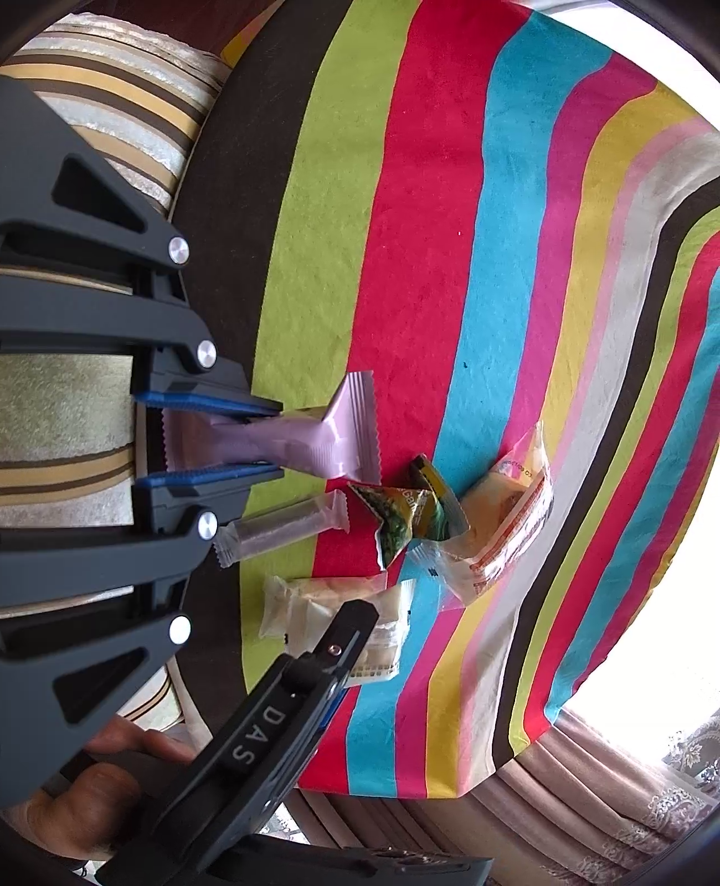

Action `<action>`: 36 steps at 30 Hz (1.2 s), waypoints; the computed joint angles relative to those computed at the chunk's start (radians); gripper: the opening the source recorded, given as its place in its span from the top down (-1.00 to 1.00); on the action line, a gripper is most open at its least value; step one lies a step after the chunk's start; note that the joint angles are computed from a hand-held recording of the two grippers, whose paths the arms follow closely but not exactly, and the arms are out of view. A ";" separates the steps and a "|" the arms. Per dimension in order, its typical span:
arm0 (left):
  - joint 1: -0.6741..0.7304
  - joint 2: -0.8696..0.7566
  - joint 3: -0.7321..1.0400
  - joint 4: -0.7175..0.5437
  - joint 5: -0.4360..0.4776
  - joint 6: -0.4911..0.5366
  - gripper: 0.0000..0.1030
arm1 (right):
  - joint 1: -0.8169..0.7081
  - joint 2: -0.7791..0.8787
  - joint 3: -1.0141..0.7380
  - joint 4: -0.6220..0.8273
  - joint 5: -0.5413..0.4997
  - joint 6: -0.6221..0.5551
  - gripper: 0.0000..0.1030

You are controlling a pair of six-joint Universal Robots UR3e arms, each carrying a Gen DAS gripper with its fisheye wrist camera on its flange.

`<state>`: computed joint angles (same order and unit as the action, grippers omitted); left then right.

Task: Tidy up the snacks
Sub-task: 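Carry the pink bar and white packet over the white box with both tools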

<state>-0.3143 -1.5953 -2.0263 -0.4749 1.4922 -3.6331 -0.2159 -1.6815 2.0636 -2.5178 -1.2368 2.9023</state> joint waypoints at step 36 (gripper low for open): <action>-0.366 -0.334 0.573 -0.254 0.206 -0.028 0.67 | -0.856 -0.560 0.121 0.860 0.382 -0.634 0.08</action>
